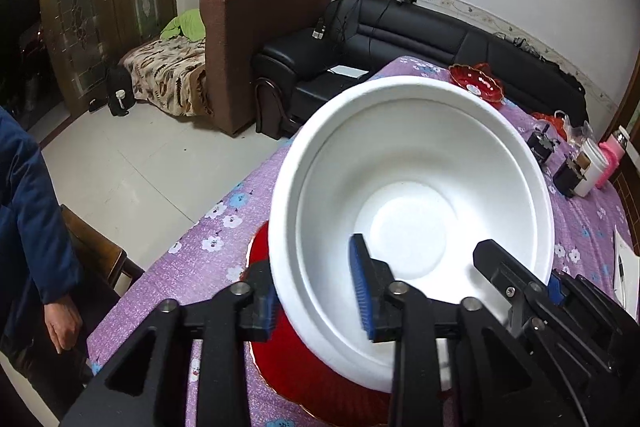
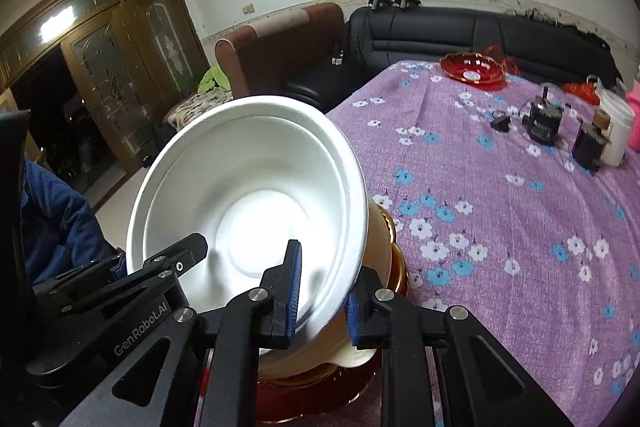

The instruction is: Organize plates and bowls

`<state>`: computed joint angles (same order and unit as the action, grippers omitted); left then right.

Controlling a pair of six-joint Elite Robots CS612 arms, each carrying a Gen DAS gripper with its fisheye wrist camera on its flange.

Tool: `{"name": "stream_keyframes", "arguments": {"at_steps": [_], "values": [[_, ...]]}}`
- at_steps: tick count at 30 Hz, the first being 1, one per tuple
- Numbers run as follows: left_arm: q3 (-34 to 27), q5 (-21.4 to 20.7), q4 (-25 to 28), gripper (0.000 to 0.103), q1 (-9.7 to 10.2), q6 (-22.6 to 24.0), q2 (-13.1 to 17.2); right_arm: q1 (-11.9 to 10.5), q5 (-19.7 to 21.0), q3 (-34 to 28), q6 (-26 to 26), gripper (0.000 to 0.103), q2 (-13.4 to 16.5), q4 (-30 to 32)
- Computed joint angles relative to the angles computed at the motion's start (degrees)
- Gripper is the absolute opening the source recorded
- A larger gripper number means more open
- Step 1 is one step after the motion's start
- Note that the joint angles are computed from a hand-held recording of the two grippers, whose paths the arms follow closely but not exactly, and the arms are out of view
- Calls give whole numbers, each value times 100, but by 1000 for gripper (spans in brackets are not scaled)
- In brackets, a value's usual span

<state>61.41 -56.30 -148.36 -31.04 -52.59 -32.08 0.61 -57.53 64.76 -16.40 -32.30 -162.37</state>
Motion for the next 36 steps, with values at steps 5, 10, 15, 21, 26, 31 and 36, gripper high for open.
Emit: {"name": "stream_keyframes", "arguments": {"at_steps": [5, 10, 15, 21, 26, 31, 36], "values": [[232, 287, -343, 65, -35, -55, -97, 24, -50, -43, 91, 25, 40, -106], [467, 597, -577, 72, -94, -39, -223, 6, 22, -41, 362, 43, 61, -329], [648, 768, -721, 73, -148, -92, -321, -20, 135, 76, 437, 52, 0, -452], [775, 1051, -805, 75, -242, -41, -408, -75, 277, 292, 519, 56, -115, -611], [856, 1323, -842, 80, -327, 0, -467, -143, 385, 504, 608, 59, -224, -778], [929, 1444, -895, 80, -402, 31, -508, -225, 482, 774, 666, 62, -353, -935], [964, 1519, -993, 81, -478, 117, -527, -313, 521, 1102, 650, 63, -491, -1207]]}}
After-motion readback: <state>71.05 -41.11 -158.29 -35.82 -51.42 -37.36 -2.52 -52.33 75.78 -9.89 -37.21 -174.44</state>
